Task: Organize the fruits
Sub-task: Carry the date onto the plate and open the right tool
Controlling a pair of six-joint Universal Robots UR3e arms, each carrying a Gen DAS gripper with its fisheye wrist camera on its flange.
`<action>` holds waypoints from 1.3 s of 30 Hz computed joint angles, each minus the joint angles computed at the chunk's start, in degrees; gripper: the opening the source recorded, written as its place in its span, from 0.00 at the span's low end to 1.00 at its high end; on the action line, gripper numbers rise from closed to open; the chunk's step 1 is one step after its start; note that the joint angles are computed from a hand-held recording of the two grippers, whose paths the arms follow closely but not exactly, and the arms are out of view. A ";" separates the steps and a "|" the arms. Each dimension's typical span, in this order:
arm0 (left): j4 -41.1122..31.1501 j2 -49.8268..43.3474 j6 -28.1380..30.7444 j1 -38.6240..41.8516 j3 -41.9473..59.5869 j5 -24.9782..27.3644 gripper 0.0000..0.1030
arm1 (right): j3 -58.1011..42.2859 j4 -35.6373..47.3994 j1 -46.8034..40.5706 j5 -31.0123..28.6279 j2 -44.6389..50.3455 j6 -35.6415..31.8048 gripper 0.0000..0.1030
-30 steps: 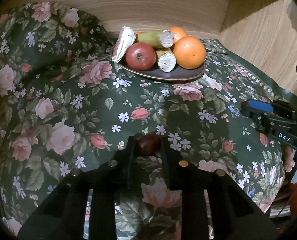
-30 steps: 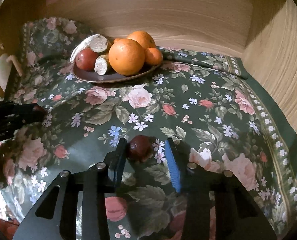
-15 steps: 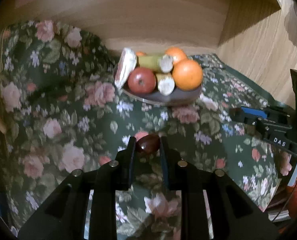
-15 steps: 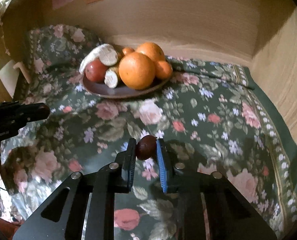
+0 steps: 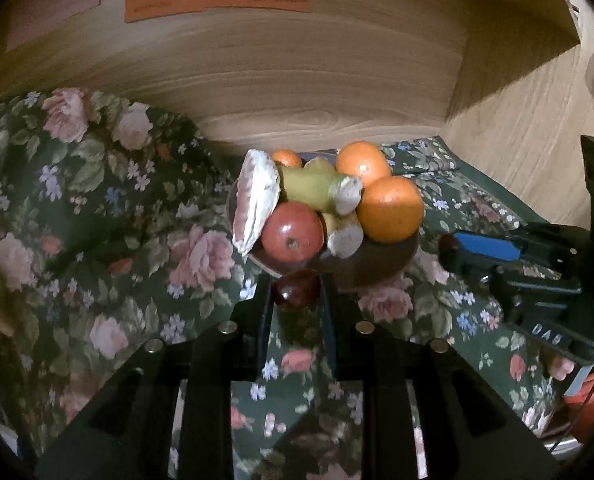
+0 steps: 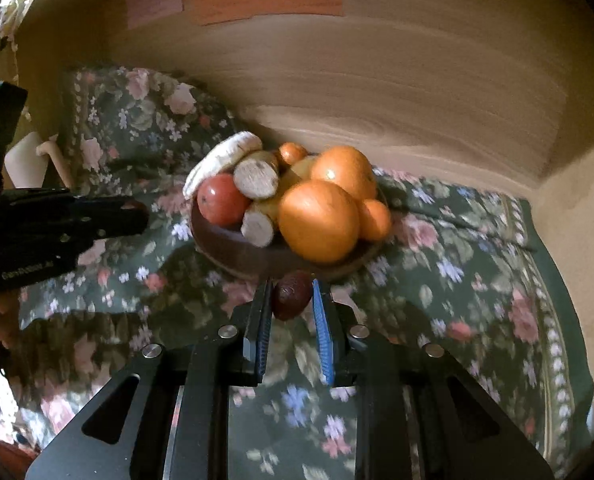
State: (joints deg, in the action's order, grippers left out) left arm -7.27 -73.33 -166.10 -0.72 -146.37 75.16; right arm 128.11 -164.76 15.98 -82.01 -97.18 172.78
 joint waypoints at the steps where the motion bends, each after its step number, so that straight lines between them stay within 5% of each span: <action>1: 0.07 -0.81 0.18 -0.01 0.61 -0.29 0.22 | -1.31 -0.29 0.61 -0.21 1.63 -0.26 0.18; 18: 4.57 -19.30 -2.17 -6.73 11.12 2.94 0.22 | -9.38 1.65 2.20 1.44 12.28 -0.93 0.18; 23: 0.73 -20.76 -2.22 -6.69 13.54 2.32 0.24 | -9.73 1.90 1.55 2.09 13.04 -0.52 0.18; 31: 1.48 -19.76 -3.23 -8.19 13.08 3.68 0.35 | -9.51 1.76 1.55 2.26 12.95 -0.20 0.26; 39: 0.88 -3.73 -4.76 -5.65 5.64 3.41 0.35 | -4.61 -1.70 1.27 1.92 5.72 1.77 0.34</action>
